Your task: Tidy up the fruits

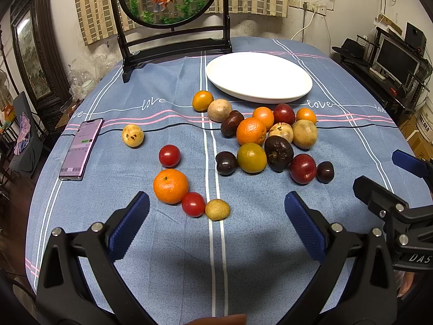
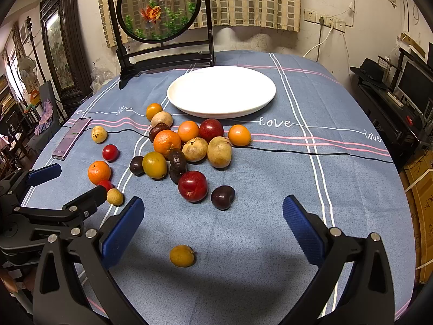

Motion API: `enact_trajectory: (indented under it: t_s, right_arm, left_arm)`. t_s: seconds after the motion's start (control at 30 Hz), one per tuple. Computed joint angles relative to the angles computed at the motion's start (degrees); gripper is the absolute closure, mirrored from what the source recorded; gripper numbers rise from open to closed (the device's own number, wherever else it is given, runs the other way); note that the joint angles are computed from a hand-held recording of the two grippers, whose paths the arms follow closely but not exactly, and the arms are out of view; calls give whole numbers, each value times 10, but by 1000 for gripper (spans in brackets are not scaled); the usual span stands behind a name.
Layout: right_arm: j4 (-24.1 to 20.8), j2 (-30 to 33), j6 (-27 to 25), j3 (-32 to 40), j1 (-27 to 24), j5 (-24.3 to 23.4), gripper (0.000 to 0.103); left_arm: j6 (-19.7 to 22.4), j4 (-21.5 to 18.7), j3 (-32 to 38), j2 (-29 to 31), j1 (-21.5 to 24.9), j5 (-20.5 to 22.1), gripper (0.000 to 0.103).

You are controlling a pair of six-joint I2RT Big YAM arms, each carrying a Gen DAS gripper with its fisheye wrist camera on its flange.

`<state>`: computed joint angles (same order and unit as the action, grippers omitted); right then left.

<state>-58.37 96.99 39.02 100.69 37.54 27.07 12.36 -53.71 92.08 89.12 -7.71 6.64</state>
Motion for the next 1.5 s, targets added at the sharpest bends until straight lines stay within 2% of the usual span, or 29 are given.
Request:
enact_trajectory:
  t_s: [0.6, 0.73, 0.83, 1.1, 1.37, 1.5]
  right_arm:
    - [3, -2, 3, -6, -1, -7, 1]
    - [5, -4, 1, -9, -4, -12, 1]
    - [10, -10, -3, -19, -3, -17, 1]
    - [33, -29, -25, -63, 3, -31, 1]
    - [32, -29, -44, -79, 12, -32, 1]
    - [61, -44, -62, -109, 16, -54, 1]
  left_arm:
    - [1, 4, -5, -1, 1, -1, 2]
    - [8, 18, -14, -4, 3, 5, 2]
    - [25, 8, -17, -1, 10, 21, 2]
    - [43, -12, -24, 15, 28, 17, 2]
    - [55, -17, -27, 28, 27, 20, 2]
    - [57, -19, -28, 31, 30, 16, 2]
